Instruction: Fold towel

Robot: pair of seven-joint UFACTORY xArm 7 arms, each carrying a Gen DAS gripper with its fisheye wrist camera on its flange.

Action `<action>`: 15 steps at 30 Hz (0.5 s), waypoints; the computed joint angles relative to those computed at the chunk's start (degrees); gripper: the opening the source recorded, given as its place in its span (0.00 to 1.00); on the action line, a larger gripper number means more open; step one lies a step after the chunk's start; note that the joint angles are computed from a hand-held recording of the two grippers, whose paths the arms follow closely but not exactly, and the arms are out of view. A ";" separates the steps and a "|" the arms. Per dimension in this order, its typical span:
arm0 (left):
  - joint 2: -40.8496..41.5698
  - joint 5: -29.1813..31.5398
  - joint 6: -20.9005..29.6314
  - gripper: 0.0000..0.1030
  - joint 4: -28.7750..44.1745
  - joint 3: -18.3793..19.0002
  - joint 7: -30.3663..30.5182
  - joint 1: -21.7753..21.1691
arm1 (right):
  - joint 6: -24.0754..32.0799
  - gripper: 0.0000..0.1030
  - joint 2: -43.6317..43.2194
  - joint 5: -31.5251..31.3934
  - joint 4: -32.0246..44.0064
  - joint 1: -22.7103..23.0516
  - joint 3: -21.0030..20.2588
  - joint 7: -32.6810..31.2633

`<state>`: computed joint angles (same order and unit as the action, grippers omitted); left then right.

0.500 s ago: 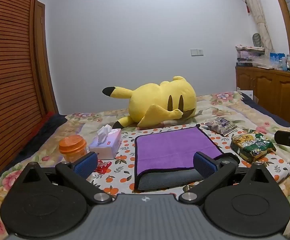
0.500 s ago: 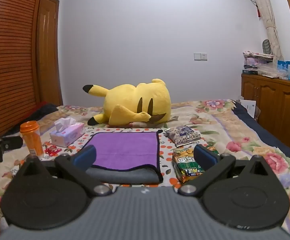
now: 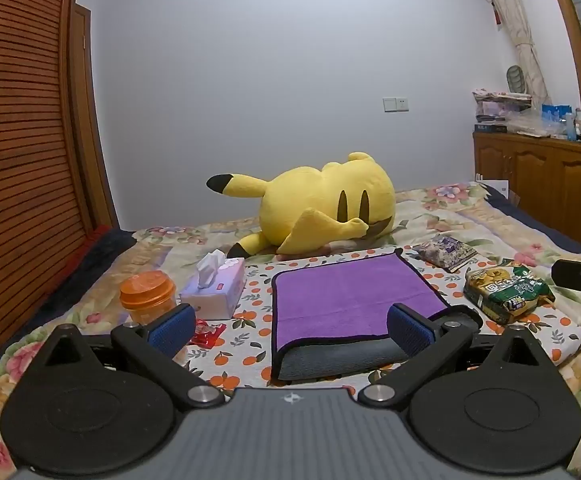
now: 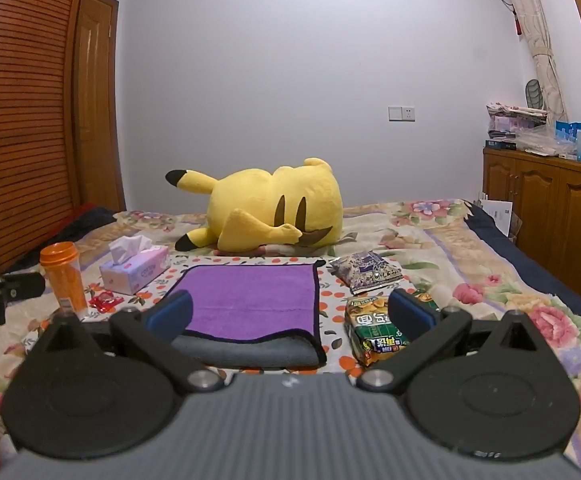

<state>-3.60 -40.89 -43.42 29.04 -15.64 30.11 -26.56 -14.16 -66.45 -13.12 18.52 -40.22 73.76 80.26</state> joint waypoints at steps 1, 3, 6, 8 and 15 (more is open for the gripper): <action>0.03 -0.11 -0.08 1.00 0.02 -0.03 0.14 -0.03 | 0.00 1.00 0.00 0.00 0.00 0.00 0.00 0.00; 0.02 -0.09 -0.07 1.00 0.02 0.00 0.13 -0.04 | 0.04 1.00 -0.06 0.00 0.02 -0.04 0.02 0.02; 0.00 -0.11 -0.06 1.00 0.00 0.01 0.14 -0.07 | 0.10 1.00 -0.01 -0.04 0.03 0.03 -0.02 -0.01; 0.05 -0.14 -0.06 1.00 0.04 0.02 0.23 -0.07 | 0.07 1.00 0.01 -0.05 0.02 0.05 -0.06 -0.02; -0.95 2.40 1.00 1.00 -0.90 0.60 -1.11 1.38 | 0.26 1.00 0.00 -0.05 0.05 0.18 -0.12 0.04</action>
